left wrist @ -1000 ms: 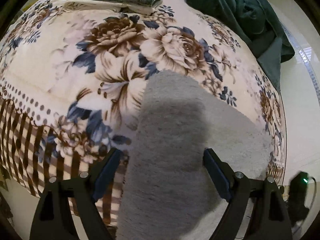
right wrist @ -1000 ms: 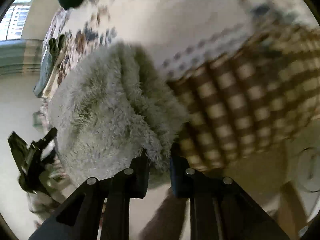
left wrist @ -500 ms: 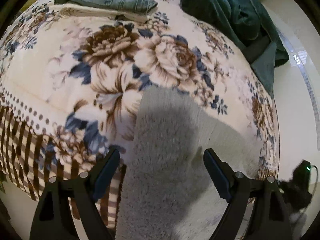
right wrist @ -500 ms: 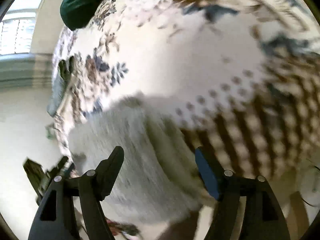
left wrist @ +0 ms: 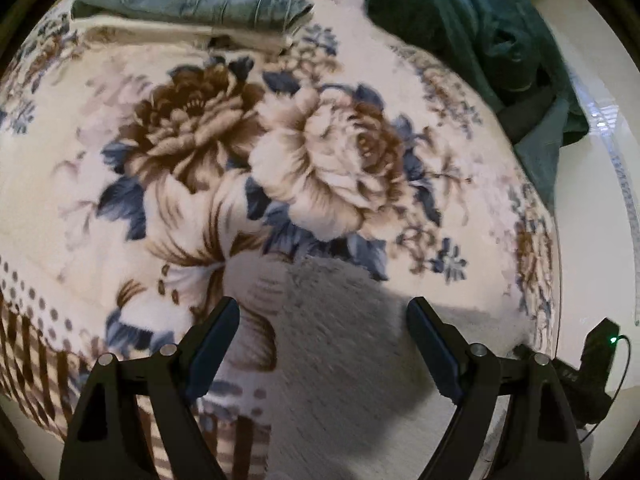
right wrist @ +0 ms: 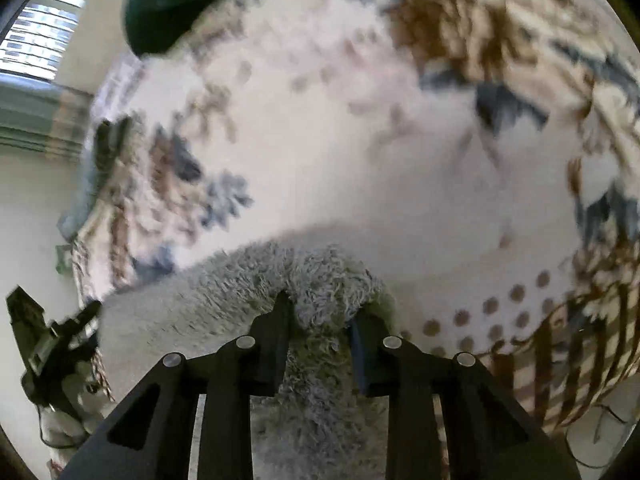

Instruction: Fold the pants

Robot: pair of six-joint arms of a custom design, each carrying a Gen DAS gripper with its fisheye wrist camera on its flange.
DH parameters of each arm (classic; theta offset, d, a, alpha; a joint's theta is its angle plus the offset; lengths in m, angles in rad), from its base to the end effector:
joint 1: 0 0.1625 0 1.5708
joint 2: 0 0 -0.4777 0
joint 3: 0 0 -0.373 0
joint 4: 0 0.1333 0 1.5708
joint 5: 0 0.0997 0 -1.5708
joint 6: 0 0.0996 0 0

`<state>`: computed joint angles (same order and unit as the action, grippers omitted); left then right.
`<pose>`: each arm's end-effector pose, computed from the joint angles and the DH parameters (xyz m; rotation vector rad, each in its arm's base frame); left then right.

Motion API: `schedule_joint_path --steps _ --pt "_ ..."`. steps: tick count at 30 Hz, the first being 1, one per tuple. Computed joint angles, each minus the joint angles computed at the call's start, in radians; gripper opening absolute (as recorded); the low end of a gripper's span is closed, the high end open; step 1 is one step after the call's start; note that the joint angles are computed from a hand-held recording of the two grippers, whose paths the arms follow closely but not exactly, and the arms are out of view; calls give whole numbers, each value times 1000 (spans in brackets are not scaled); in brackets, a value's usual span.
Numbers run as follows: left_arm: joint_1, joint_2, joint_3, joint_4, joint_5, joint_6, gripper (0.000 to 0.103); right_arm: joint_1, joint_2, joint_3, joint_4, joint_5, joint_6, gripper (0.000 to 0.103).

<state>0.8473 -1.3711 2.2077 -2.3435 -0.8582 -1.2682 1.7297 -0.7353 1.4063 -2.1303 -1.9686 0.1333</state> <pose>-0.1421 -0.4606 0.2722 -0.6691 2.5105 -0.7663 0.2099 -0.7110 0.1487 0.0657 -2.7308 -0.0707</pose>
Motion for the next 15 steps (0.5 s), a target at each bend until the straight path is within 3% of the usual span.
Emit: schedule_joint_path --steps 2,4,8,11,12,13,15 --pt "33 8 7 -35 -26 13 85 -20 3 -28 103 34 38 48" --pt "57 8 15 -42 -43 1 85 -29 -57 20 81 60 63 68" --pt "68 -7 51 -98 -59 -12 85 -51 -194 147 85 97 151 68" --pt "72 -10 69 -125 -65 -23 85 -99 -262 250 101 197 204 68" --pt "75 -8 72 -133 -68 -21 85 -116 -279 298 76 228 219 60" --pt "77 -5 72 -135 -70 -21 85 -130 -299 353 28 247 235 23" --pt "78 -2 70 -130 -68 -21 85 -137 -326 415 -23 240 271 16"
